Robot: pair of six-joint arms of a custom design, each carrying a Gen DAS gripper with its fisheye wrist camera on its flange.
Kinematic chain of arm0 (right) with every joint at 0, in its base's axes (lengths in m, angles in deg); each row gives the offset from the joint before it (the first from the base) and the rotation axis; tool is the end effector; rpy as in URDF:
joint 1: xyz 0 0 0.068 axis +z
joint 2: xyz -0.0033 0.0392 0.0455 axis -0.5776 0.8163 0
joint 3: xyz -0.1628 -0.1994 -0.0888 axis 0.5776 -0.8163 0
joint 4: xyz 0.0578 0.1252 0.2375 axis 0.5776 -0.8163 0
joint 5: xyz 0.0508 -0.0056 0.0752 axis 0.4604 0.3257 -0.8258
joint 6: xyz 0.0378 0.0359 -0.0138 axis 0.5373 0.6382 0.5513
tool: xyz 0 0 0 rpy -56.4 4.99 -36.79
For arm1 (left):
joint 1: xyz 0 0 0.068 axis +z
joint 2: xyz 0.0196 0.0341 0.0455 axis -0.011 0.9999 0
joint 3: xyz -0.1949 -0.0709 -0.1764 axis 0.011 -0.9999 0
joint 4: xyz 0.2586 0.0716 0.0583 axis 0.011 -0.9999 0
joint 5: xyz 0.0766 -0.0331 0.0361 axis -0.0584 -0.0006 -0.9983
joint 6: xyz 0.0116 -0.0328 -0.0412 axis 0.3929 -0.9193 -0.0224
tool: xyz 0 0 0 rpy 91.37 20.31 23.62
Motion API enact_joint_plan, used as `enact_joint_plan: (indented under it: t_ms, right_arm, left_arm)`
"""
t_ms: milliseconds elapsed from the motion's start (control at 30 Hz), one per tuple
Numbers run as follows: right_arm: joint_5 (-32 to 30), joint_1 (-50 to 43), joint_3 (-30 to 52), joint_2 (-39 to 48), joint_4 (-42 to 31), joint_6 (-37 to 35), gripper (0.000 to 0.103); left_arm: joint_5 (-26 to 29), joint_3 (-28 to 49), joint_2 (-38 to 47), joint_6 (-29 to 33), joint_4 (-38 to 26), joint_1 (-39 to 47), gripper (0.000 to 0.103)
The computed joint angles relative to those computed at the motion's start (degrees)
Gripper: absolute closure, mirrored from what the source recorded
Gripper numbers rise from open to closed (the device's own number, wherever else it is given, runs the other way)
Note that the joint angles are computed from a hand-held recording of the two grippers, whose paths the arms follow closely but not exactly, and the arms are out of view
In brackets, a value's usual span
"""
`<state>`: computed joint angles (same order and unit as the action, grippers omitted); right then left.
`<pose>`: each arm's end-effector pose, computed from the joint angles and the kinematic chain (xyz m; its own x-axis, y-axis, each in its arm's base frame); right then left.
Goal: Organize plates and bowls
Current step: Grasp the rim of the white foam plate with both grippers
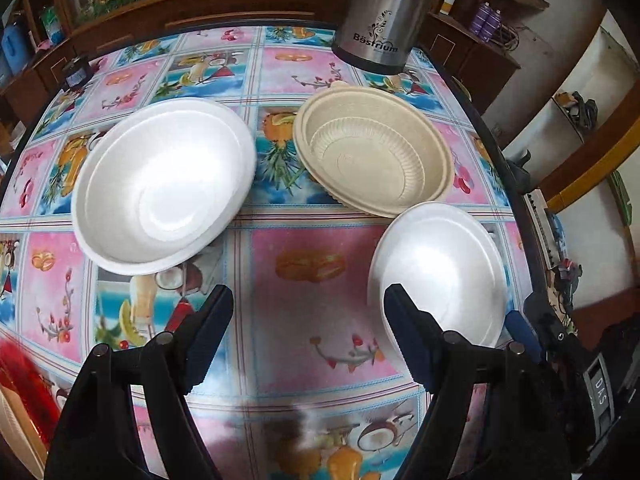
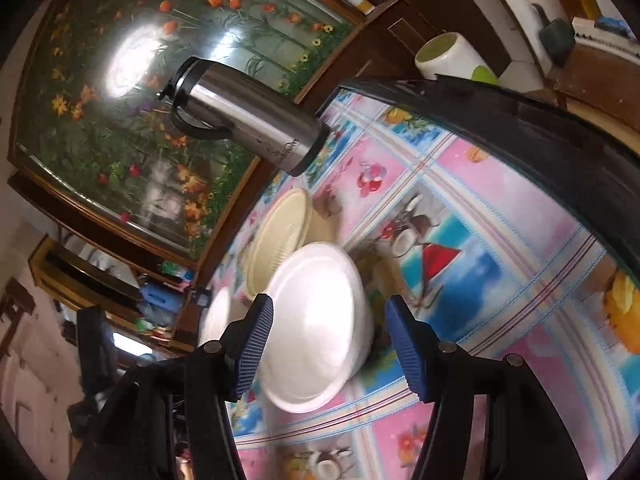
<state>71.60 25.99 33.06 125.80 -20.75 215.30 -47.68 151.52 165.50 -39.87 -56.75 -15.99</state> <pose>0.1912 0.2851 0.1455 0.1196 0.9057 -0.4066 0.5864 0.2660 0.7651 0.4409 -0.1337 0.2238 -0.5945 0.6935 -0.4070 0.7882 0.6028 -0.1241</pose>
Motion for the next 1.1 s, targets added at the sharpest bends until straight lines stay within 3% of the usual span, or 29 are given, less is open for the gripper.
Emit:
enact_joint_plan:
  t_ms: [100, 300, 567, 700, 767, 867, 933, 1100]
  right_arm:
    - [-0.2, -0.2, -3.8, -1.0, 6.3, -0.4, 0.041]
    - [-1.5, -1.6, -3.7, -0.3, 8.7, -2.8, 0.041]
    - [-4.2, -3.1, -5.1, -0.1, 13.5, -5.4, 0.050]
    - [-6.3, -4.1, -4.5, 0.5, 14.3, -7.8, 0.064]
    - [-7.1, -4.5, -3.6, 1.0, 13.2, -8.8, 0.086]
    - [-7.9, -4.9, -3.1, 1.4, 13.2, -9.6, 0.089]
    - [-7.5, -4.8, -3.1, 1.5, 13.2, -9.8, 0.091]
    - [-7.4, -4.7, 0.0, 2.7, 9.3, -11.3, 0.094]
  left_arm:
    - [-0.2, -2.6, -1.1, -1.5, 3.2, -0.3, 0.025]
    - [-0.6, -5.3, -1.1, -1.5, 4.4, -1.7, 0.025]
    - [-1.8, -10.0, -2.1, -0.7, 8.0, -2.6, 0.026]
    - [-1.8, -12.5, -3.4, -0.6, 11.1, -2.6, 0.026]
    - [-1.9, -13.2, -3.7, -0.5, 12.1, -2.6, 0.033]
    - [-0.2, -13.3, -3.6, 0.3, 11.0, -2.2, 0.048]
    - [0.8, -13.8, -4.0, 1.1, 10.3, -2.1, 0.065]
    - [1.4, -16.4, -5.9, 3.1, 10.6, -1.9, 0.083]
